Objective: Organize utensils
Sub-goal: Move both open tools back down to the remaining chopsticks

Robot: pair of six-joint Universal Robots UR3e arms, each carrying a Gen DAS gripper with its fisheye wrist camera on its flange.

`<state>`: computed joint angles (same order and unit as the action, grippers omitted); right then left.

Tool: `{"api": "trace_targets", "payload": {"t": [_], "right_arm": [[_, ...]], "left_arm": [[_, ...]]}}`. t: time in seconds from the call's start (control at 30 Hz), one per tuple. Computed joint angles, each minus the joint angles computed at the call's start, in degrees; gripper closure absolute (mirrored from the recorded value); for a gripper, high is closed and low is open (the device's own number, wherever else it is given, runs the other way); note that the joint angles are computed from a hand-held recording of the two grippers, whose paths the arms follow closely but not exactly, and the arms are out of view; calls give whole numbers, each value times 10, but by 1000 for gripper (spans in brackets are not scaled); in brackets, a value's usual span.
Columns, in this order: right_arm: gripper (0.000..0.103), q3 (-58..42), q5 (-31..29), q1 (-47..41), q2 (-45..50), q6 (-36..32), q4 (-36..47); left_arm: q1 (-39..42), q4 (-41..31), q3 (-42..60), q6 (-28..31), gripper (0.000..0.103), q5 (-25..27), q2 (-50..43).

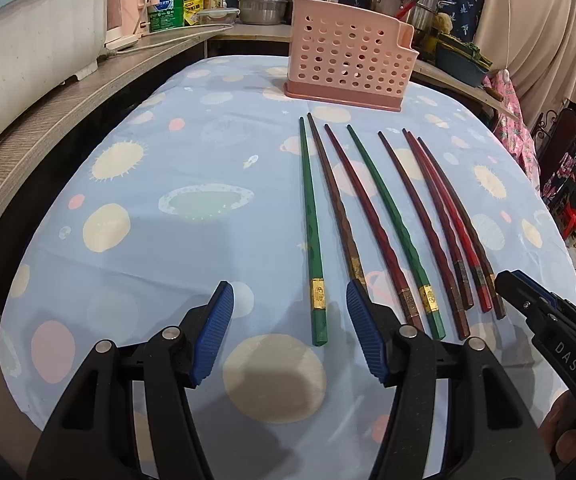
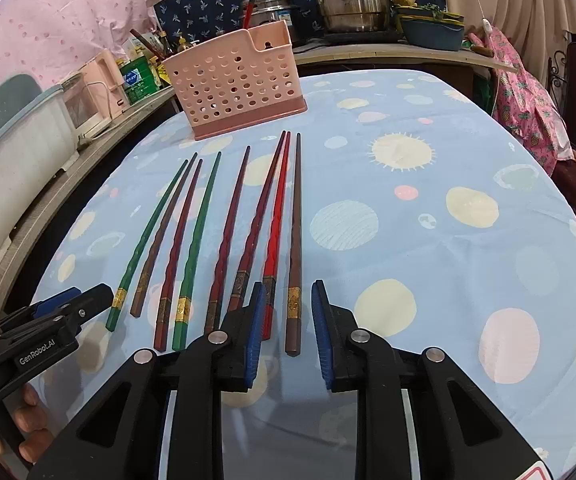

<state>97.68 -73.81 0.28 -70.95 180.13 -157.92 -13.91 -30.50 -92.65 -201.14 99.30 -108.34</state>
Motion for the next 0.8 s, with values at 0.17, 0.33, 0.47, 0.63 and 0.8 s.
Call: {"api": "trace_targets", "payload": {"t": [0.17,0.33,0.47,0.63,0.8], "right_arm": [[84,-3,-2,0,8,1,4],[85,-2,-3,0,12,0,1],[85,0,-7,0,14,-4,-7],[85,2,-15,6,17,-6,-17],[85,1,-26,11,19,-10,-24]], "left_arm": [[0,-6,5,-1,47,1,-9],[1,-11,9,-2,47,2,-16],[-3,-9,13,-1,47,11,-22],[-6,-4,16,1,47,19,-28],[-11,1,17,3,47,30,-33]]}}
